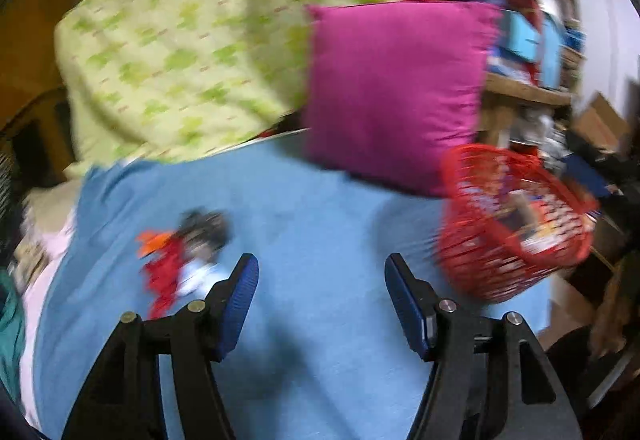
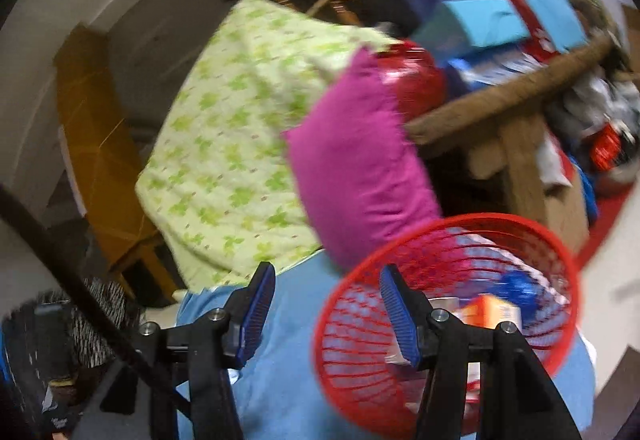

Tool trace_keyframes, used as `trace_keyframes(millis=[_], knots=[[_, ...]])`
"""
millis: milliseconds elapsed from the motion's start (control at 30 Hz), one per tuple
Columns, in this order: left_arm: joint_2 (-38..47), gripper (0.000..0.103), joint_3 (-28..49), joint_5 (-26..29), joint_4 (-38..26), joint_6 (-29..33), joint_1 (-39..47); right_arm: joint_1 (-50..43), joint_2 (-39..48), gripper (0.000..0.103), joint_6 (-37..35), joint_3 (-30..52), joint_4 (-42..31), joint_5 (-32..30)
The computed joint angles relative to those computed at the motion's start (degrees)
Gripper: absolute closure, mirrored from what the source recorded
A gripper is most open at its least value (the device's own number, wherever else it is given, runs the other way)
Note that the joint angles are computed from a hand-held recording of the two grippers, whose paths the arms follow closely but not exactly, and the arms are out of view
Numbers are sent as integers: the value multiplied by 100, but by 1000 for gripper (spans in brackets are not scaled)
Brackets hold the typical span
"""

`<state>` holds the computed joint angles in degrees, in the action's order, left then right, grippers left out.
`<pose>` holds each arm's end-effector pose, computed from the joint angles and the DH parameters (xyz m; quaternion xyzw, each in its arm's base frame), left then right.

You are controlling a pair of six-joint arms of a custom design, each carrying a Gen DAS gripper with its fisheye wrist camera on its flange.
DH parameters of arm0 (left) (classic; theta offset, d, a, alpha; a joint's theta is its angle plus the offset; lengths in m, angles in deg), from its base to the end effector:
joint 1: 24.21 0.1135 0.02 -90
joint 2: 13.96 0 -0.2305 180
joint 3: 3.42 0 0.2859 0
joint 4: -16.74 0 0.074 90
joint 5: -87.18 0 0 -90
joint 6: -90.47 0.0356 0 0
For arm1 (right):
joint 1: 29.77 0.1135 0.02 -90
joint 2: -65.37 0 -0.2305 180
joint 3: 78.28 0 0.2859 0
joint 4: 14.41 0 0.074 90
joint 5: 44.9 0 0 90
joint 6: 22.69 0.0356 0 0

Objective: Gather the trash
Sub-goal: 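Move both grippers back toward the remaining trash on the blanket, then grasp the dark plastic bag with the right gripper while the left grasps the red ribbon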

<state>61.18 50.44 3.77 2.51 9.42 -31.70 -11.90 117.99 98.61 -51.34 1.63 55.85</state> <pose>0.3131 -0.0453 0.1690 0.1529 0.8747 -0.0453 0.4577 0.2354 0.0689 0.1545 0.1490 0.7484 0.2022 0.6139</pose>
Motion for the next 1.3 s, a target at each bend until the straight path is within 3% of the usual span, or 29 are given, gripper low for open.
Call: trace_keyframes(millis=[267,433,533,700,1100,1300], knots=[[621,37,61,525,221,199,2355,1168,1994,44,-375,1320,289,271],[1308,37,427,584,449,149,3034,1483,3159,44,-377,2311,5,133],[1611,37,612,629,503,178,3178,1564,3895,44,-340,3050,-432,-84],[2261,37,1107,677,623,255,3245,1421,5225,44,34,4471,-1346,-941],[3978,37,2803,986,515,-372,2979,1238,7731,44,368,7622,-2560,-2032],[4756,37,3762,1243,278,-385,2723,1084,9384,44,686,10097,-3293,-2404]])
